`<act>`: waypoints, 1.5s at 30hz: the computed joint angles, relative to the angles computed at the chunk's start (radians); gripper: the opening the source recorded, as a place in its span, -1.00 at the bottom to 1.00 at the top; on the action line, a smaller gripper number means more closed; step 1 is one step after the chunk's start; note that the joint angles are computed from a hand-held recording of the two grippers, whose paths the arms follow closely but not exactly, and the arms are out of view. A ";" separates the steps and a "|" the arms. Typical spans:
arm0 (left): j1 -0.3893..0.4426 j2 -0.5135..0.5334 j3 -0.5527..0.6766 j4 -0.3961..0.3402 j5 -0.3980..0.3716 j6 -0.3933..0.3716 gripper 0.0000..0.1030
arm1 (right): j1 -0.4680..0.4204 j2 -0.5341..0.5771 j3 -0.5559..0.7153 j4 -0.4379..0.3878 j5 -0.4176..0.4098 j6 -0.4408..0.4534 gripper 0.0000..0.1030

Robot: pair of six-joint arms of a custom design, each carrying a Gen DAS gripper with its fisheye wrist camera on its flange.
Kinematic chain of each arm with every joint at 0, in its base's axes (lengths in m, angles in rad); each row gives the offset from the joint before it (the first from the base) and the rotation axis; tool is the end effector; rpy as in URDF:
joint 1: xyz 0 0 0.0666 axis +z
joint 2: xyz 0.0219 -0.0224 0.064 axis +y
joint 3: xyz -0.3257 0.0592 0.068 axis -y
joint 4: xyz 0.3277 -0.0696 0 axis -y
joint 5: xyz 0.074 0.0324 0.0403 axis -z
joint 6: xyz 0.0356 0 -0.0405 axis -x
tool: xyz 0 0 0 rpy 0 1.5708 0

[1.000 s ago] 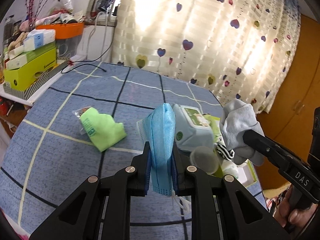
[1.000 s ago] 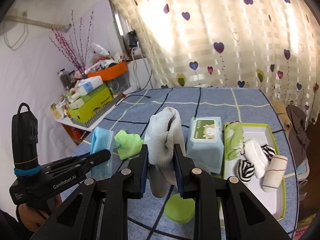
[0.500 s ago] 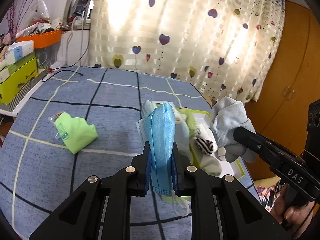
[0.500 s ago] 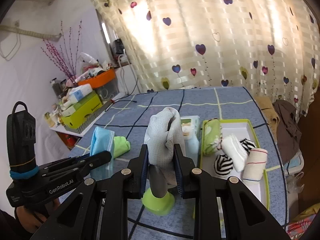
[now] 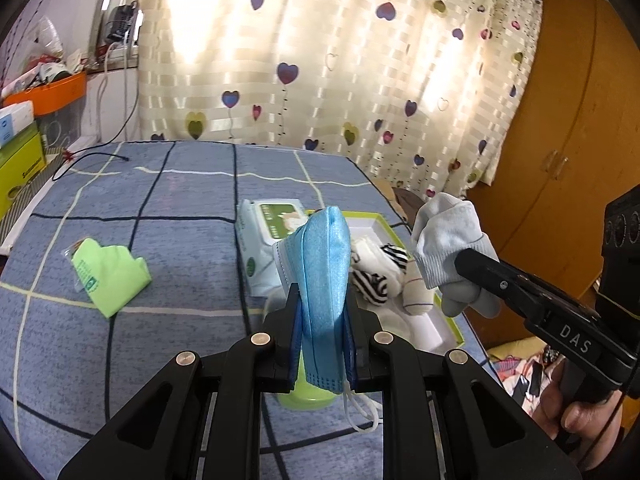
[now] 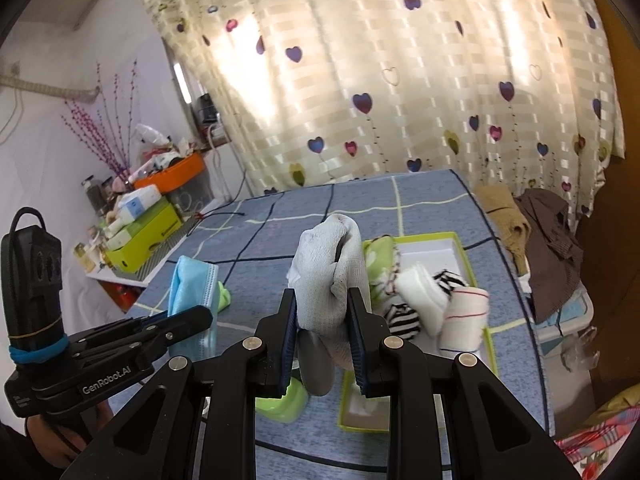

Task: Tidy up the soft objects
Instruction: 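Lift and carry the blue face mask and grey sock over the tray, then lower and release the grey sock with the right gripper while the left releases the face mask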

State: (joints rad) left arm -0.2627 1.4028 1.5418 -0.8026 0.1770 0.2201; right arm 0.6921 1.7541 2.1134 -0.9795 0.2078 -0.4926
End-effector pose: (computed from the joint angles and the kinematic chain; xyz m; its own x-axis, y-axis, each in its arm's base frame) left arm 0.4278 -0.1219 0.4412 -0.6655 -0.0436 -0.7451 0.2503 0.9274 -0.2778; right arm 0.4233 0.3408 0.4903 -0.6284 0.0801 -0.7737 -0.2247 0.9336 0.2792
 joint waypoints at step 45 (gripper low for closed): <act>-0.107 0.162 0.135 -0.079 0.023 -0.027 -0.65 | -0.176 0.047 -0.161 -0.042 -0.095 -0.011 -0.56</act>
State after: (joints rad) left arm -0.3698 1.5649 1.6764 -0.8821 0.1997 0.1932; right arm 0.5160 1.8011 1.9519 -1.0210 0.1130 -0.5040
